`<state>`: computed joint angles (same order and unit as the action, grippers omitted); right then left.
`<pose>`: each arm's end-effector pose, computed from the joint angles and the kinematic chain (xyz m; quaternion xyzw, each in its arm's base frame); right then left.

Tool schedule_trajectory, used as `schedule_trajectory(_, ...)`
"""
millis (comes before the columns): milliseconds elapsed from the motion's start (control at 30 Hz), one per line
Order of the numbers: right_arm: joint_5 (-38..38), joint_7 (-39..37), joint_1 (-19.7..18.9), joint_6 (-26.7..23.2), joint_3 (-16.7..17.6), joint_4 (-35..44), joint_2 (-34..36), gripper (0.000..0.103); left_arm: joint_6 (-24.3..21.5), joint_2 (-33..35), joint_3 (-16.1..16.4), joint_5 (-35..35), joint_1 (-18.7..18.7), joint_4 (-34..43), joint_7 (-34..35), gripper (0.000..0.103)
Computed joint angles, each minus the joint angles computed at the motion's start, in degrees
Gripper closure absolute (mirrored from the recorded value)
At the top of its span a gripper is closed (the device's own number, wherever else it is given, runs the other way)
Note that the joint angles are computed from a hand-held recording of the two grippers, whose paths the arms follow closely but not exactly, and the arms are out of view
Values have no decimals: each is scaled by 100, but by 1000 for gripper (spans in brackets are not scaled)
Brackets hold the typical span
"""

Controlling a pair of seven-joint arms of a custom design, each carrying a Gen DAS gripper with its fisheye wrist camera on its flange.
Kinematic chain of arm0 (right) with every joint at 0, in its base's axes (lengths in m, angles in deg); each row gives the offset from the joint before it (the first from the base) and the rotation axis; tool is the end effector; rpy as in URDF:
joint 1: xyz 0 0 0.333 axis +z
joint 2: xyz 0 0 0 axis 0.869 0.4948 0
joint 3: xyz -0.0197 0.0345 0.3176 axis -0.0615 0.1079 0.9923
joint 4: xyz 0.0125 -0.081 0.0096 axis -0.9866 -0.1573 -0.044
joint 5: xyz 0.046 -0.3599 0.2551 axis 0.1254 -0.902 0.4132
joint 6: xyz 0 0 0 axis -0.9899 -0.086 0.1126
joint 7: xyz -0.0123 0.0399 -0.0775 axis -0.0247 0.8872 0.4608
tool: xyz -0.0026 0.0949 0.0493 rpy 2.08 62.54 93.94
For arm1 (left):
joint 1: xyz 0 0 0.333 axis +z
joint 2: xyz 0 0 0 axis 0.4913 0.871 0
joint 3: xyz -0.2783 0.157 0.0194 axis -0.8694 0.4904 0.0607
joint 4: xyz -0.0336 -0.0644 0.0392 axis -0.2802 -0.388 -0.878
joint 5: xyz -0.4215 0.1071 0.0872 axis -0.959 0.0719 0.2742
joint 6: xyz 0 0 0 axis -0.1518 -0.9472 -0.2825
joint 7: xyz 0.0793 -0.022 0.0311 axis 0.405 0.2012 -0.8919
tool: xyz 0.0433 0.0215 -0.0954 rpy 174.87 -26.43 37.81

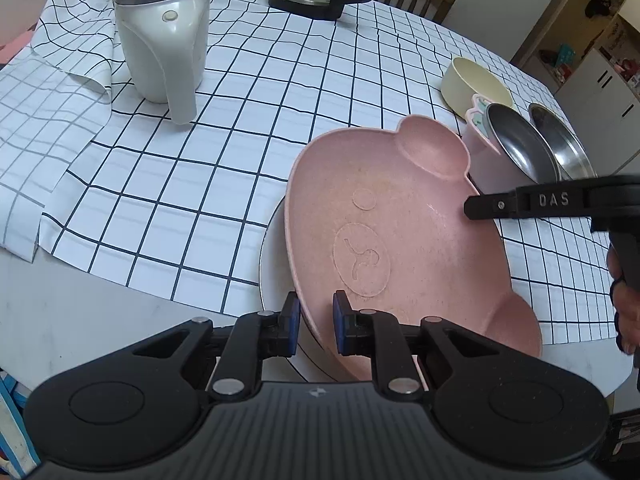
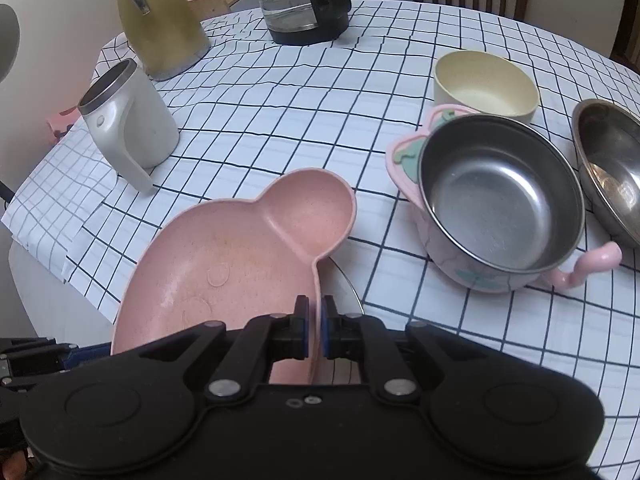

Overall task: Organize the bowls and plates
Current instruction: 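Lower the pink plate onto the white plate stack and open both grippers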

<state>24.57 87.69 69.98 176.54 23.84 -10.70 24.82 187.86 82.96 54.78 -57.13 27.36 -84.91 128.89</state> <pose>0.7240 0.1679 0.5527 -0.7709 0.5902 -0.0464 0.2349 0.6205 -0.0999 0.5381 -0.7191 0.6522 -0.2229 0.0890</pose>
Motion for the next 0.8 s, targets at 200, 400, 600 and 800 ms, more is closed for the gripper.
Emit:
schedule_trajectory(200, 14, -246, -27, -133, 33, 323, 235, 96, -77, -22, -11, -156, -44, -4, 170, 87)
schedule_trajectory(400, -53, -324, -51, -321, 5, 521, 341, 96, -263, 43, -29, -383, -98, 64, 444, 87)
schedule_trajectory(600, -2, -356, -96, -277, -3, 384, 267, 92, -388, 176, -42, -532, -107, 179, 569, 87)
schedule_trajectory(800, 39, -284, -103, -190, -11, 240, 167, 84, -391, 229, -57, -523, -101, 217, 611, 87)
